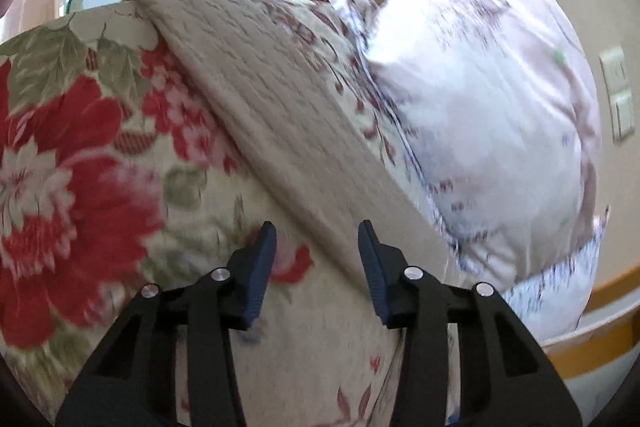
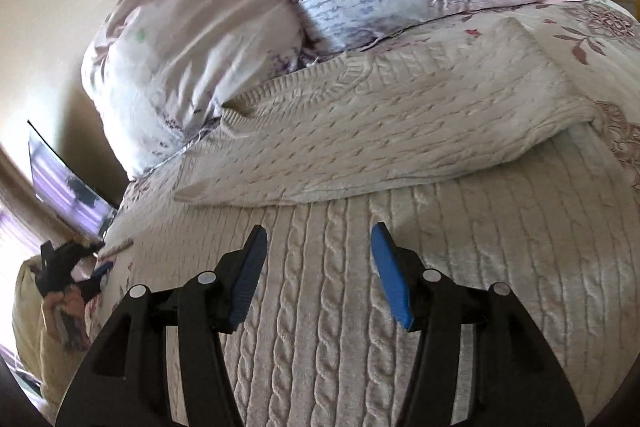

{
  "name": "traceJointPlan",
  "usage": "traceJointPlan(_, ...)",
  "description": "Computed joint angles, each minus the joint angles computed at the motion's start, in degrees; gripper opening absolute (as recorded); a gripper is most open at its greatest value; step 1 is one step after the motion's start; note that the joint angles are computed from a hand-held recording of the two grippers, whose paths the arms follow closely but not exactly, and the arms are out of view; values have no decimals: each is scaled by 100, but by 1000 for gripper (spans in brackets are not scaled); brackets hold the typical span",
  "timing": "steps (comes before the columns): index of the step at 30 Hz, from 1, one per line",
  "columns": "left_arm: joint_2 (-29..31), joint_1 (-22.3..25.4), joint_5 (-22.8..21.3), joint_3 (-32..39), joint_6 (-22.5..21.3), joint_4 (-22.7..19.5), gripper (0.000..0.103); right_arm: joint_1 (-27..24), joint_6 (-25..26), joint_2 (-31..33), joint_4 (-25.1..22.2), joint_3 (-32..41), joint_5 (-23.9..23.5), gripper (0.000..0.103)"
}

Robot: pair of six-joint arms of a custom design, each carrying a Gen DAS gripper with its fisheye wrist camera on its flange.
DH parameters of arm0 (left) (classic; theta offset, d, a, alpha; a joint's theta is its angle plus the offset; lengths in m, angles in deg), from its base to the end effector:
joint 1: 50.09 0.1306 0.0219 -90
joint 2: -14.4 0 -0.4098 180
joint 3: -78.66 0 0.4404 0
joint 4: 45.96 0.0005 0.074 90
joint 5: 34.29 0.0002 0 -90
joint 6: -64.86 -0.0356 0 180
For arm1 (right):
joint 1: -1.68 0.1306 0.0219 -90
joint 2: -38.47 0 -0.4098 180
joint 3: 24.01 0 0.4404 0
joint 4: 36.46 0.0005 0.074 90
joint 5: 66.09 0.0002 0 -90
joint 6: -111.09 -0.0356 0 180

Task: Fold small clothes

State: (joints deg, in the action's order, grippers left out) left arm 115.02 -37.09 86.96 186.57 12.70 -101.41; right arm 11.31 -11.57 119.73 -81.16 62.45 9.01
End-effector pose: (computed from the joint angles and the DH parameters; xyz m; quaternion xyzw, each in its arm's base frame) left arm 0.5926 0.1173 0.5113 -0.2993 0.8538 -0.3197 0.2817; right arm 0.4735 0.0891 0.5064 0.1248 0.8898 0.2620 0.3522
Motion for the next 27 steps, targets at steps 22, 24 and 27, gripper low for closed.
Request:
traceJointPlan(22, -150, -576, 280, 392, 155, 1117, 6, -85, -69, -15, 239, -133, -450, 63)
traceJointPlan(24, -147, -837, 433, 478, 29, 1181, 6, -84, -100, -31, 274, -163, -457, 63)
traceJointPlan(27, -117, -1331, 720, 533, -201, 1239, 6, -75, -131, -56, 315, -198, -441, 63)
